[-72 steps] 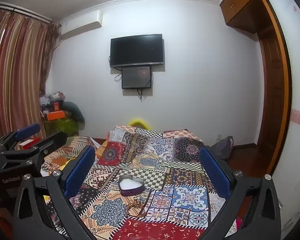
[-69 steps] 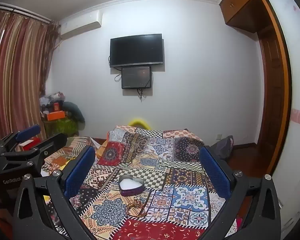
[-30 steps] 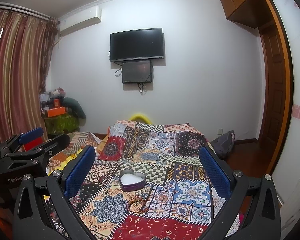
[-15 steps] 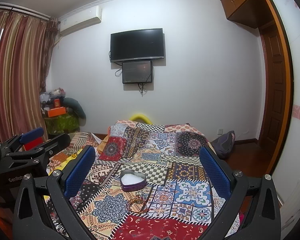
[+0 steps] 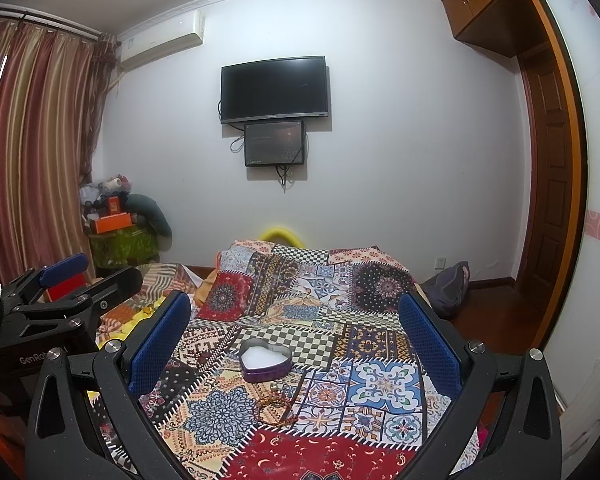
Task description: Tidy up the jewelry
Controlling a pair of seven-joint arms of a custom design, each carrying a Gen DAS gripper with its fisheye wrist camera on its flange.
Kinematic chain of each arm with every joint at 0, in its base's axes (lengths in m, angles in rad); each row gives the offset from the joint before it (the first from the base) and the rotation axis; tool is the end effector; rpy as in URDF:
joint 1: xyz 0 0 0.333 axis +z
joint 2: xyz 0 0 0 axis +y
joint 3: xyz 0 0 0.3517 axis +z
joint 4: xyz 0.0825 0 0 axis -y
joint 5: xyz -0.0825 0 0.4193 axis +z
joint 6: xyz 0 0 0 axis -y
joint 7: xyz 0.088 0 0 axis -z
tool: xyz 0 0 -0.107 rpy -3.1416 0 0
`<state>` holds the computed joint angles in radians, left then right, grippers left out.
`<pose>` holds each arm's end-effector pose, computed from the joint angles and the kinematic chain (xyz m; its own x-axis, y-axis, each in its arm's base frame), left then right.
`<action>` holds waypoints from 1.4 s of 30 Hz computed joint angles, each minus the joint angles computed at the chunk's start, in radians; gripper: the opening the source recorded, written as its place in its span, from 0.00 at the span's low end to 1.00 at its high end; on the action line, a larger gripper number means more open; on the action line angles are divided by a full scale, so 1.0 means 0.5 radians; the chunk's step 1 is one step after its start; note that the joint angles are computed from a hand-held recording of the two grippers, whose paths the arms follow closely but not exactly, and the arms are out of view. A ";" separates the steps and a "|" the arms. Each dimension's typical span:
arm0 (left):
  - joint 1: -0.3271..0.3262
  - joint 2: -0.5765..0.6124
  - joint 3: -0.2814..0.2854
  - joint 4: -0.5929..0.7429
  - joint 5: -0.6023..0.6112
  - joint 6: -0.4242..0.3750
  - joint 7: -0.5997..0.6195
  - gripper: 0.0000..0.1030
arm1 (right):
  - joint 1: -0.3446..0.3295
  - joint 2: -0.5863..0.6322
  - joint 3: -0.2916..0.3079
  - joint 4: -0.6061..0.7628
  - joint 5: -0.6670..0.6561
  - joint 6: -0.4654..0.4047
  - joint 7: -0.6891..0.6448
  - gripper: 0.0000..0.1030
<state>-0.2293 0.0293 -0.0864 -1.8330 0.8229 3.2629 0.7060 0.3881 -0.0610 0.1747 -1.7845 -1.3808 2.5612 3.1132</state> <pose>0.5755 -0.2644 0.6788 -0.3823 -0.9217 0.0654 -0.2153 0.0200 -0.9763 0.5187 0.3488 0.6879 -0.0342 -0.9988 -0.0358 -0.2234 0.0426 -0.9738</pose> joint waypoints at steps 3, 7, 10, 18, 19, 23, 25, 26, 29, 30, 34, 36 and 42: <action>-0.001 0.002 0.003 0.006 0.013 -0.003 -0.009 1.00 | 0.000 -0.001 -0.001 0.001 0.005 -0.001 -0.007 1.00; -0.004 0.005 0.004 0.007 0.009 -0.003 -0.006 1.00 | -0.001 -0.001 -0.001 0.000 0.012 0.001 -0.011 1.00; -0.005 0.007 0.003 0.006 -0.005 -0.004 0.009 1.00 | -0.002 -0.003 -0.002 -0.004 0.013 0.005 -0.009 1.00; -0.001 0.039 -0.027 -0.004 -0.240 -0.021 0.240 1.00 | -0.009 0.013 -0.009 -0.001 0.039 0.010 -0.031 1.00; -0.005 0.050 -0.029 0.000 -0.286 -0.032 0.286 1.00 | -0.008 0.021 -0.011 0.003 0.049 0.001 -0.041 1.00; 0.256 0.107 -0.389 -0.008 -0.956 -0.113 0.951 1.00 | -0.001 0.073 -0.029 0.023 0.122 -0.052 -0.112 1.00; 0.287 0.150 -0.444 0.024 -1.117 -0.188 1.110 1.00 | 0.006 0.115 -0.045 0.034 0.196 -0.104 -0.177 1.00; 0.304 0.171 -0.473 0.040 -1.198 -0.226 1.193 1.00 | 0.008 0.121 -0.056 0.027 0.226 -0.103 -0.197 1.00; 0.299 0.254 -0.491 0.109 -1.372 -0.381 1.359 1.00 | 0.010 0.169 -0.089 0.025 0.375 -0.102 -0.301 1.00; 0.303 0.282 -0.505 0.131 -1.439 -0.440 1.427 1.00 | 0.009 0.190 -0.100 0.024 0.450 -0.101 -0.359 1.00; 0.186 0.373 -0.396 0.214 -1.469 -0.656 1.484 0.87 | 0.009 0.240 -0.140 0.004 0.695 -0.081 -0.535 1.00; 0.166 0.418 -0.391 0.257 -1.552 -0.777 1.588 0.81 | 0.014 0.254 -0.152 0.002 0.800 -0.106 -0.625 1.00; 0.150 0.509 -0.412 0.336 -1.865 -1.030 1.867 0.65 | 0.012 0.290 -0.179 -0.019 1.090 -0.109 -0.899 1.00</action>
